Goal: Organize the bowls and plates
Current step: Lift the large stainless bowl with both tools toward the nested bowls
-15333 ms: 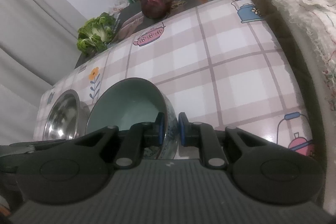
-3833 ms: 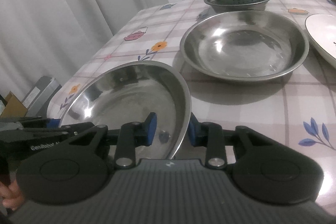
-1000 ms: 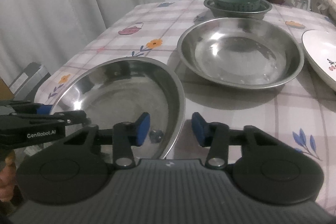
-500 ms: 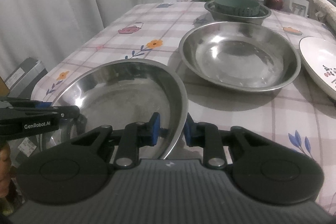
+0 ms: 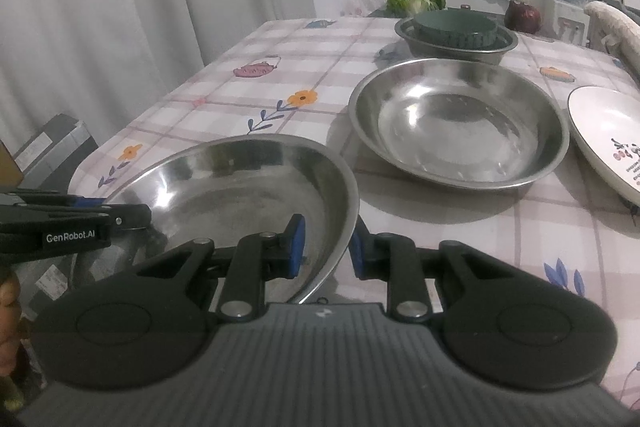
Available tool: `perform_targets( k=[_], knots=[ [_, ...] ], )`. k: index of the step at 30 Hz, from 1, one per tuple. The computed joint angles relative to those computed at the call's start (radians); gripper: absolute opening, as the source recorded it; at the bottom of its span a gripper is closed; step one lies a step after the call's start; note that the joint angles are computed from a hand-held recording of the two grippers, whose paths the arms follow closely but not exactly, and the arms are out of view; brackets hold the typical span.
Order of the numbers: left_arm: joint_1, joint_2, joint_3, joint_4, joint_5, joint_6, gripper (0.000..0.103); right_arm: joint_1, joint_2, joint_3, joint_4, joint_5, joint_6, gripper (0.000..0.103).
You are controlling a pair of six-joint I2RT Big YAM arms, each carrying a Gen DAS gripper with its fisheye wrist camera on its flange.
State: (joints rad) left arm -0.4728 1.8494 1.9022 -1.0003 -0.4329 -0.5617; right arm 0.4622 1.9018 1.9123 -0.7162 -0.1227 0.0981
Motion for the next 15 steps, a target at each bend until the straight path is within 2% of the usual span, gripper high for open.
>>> perform_targets(
  k=[15],
  knots=[
    [-0.01, -0.021, 0.001, 0.006, -0.021, 0.006, 0.024, -0.001, -0.032, -0.029, 0.048, -0.007, 0.003, 0.022]
  ],
)
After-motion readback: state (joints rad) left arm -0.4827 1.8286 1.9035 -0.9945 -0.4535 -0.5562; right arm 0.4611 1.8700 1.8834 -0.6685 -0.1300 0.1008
